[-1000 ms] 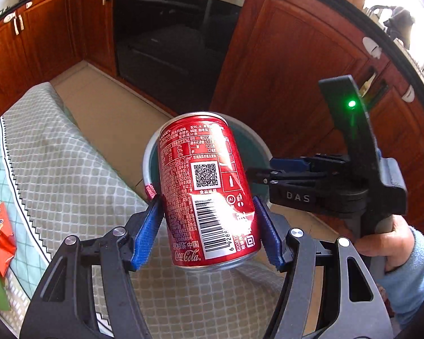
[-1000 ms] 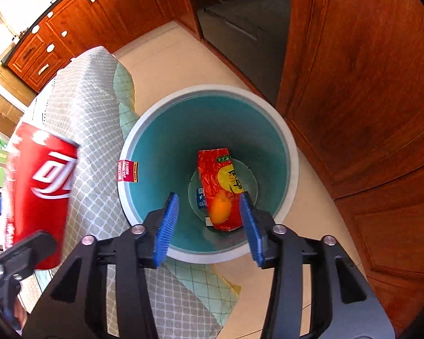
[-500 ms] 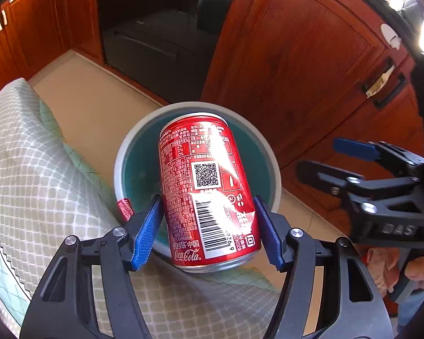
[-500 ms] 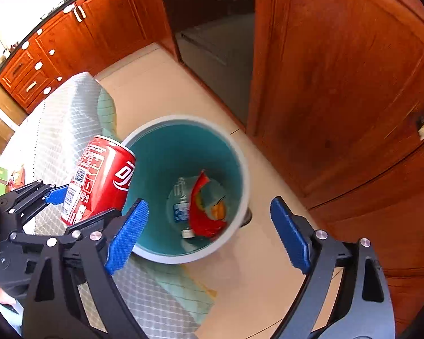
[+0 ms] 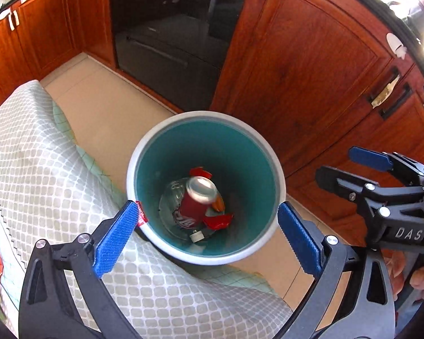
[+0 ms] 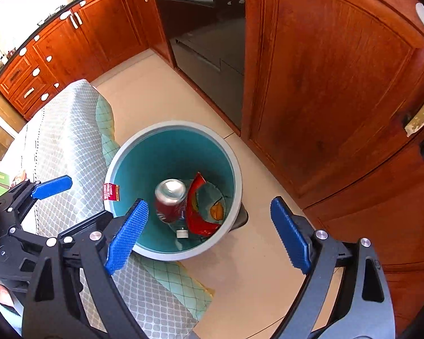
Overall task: Collect trash
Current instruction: 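Move both tools back over the table toward the tissue and cup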
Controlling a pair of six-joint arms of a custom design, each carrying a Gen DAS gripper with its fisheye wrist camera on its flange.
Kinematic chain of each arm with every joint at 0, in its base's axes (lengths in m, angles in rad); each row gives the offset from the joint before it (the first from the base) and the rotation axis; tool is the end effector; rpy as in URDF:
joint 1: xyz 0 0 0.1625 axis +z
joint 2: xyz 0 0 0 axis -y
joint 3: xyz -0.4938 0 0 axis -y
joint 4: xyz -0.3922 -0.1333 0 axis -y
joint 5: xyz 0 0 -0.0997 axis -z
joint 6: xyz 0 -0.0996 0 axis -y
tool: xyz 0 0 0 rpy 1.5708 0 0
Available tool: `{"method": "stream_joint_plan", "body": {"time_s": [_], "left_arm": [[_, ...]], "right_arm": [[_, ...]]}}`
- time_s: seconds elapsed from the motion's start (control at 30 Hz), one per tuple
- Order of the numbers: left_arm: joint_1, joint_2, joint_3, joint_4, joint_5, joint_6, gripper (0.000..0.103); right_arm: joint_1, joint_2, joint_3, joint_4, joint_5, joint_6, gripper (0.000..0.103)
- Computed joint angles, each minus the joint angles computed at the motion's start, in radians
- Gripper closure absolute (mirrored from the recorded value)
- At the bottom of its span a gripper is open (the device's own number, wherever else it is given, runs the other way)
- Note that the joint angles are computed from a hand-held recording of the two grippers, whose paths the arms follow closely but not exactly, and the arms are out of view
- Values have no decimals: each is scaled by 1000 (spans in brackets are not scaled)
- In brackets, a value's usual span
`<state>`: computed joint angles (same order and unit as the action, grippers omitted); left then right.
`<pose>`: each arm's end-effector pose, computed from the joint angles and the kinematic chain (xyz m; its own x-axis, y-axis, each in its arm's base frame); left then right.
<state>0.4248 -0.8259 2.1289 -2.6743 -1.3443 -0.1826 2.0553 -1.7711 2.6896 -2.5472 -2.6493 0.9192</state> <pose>-0.4069 -0.3549 0.0324 -0.5172 0.8178 -0.2524 0.8126 0.5618 0.1549 0.1530 -0.1930 0.2935 -0.6378 0.5963 0.4875 0.0694 0.6749 -0.7346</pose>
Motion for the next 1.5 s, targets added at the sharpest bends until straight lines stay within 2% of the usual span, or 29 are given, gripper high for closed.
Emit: {"method": "stream_joint_plan", "body": {"time_s": [0.23, 0.4, 0.5, 0.63, 0.7, 0.8, 1.03, 1.17, 1.33, 1.5], "left_arm": [[-6, -90, 53, 5, 16, -20, 4], [-5, -182, 95, 34, 28, -49, 4], [-14, -261, 139, 58, 59, -89, 4], [-11, -389, 187, 120, 105, -138, 4], [-7, -453, 210, 162, 131, -155, 4], [0, -565, 237, 245, 183, -185, 4], [36, -845, 272, 473, 266, -264, 4], [51, -978, 282, 589, 324, -295, 4], [91, -1095, 275, 697, 383, -306, 4], [175, -1135, 263, 713, 399, -297, 4]], "right_arm": [[99, -15, -60, 233, -25, 188, 16], [198, 26, -111, 388, -23, 334, 16], [256, 74, -141, 437, -10, 396, 15], [318, 168, -173, 420, 12, 411, 15], [342, 224, -185, 368, 27, 392, 15], [365, 317, -196, 241, 57, 319, 15], [379, 552, -250, -14, 129, 130, 15], [385, 672, -291, -131, 195, 53, 15], [374, 811, -338, -247, 264, -36, 15], [349, 923, -376, -333, 306, -69, 15]]}}
